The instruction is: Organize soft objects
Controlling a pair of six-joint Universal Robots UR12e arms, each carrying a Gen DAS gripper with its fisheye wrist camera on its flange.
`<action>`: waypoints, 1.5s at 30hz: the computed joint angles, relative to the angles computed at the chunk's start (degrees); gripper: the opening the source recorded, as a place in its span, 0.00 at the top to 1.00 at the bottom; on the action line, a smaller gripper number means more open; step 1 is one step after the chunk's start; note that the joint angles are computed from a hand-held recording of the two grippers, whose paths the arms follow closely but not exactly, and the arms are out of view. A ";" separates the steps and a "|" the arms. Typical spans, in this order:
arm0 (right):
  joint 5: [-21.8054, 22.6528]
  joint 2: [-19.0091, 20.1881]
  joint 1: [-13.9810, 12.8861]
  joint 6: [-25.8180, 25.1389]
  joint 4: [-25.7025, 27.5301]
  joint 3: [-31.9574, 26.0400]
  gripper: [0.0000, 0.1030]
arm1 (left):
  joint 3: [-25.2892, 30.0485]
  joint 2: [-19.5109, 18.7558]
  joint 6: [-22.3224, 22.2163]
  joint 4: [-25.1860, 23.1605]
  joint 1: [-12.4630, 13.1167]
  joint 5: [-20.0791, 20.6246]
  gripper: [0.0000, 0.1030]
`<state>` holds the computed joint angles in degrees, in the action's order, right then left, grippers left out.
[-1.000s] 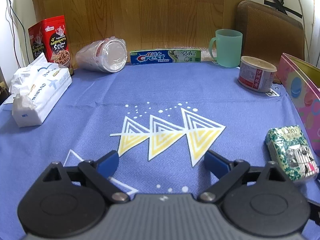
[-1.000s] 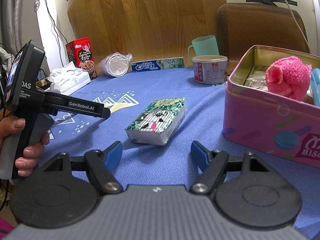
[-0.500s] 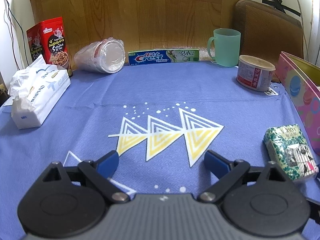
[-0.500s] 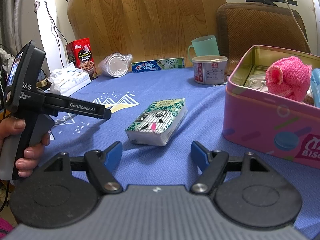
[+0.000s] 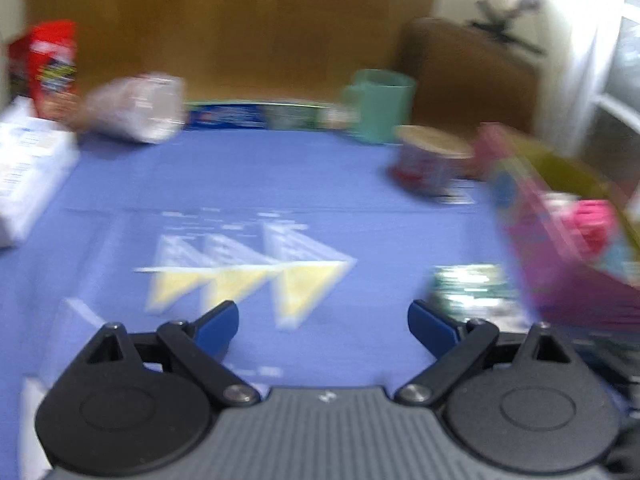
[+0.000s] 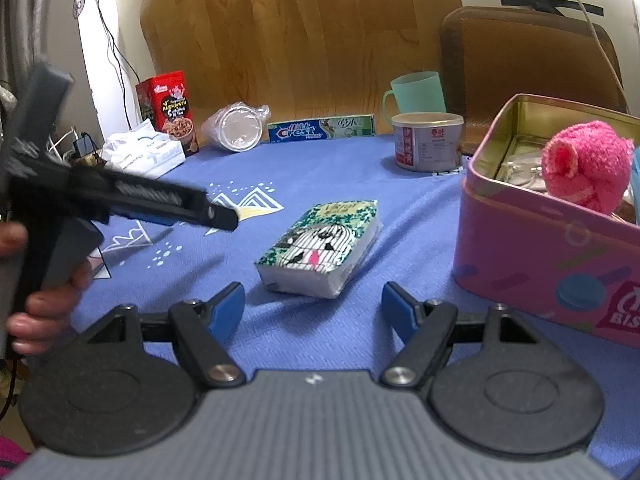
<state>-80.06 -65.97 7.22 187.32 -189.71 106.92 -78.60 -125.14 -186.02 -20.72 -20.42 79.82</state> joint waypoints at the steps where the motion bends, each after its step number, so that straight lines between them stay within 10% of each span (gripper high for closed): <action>1: 0.05 0.01 0.00 -0.26 0.25 -0.13 0.25 | 0.05 0.09 0.28 -0.55 0.38 -3.67 0.10; 7: 0.42 0.41 -0.12 -1.07 2.94 -1.67 0.25 | 2.05 -1.24 2.90 -4.59 -0.01 -9.49 0.35; 10: 0.64 0.97 0.15 -2.49 3.56 -2.68 0.44 | 3.23 -1.76 3.53 -6.76 0.25 -14.42 0.62; 29: -17.43 -2.77 -3.28 -1.80 -12.85 0.94 0.48 | 22.12 -10.87 10.00 -2.48 -6.52 -20.41 0.58; 36: -25.73 -0.91 -4.85 0.36 -7.83 -1.11 0.40 | 26.69 -14.04 7.76 -4.82 -8.05 -14.81 0.43; 45: -24.55 -2.75 -4.92 8.01 -12.94 4.61 0.40 | 21.87 -11.50 8.24 -6.01 -7.61 -7.45 0.35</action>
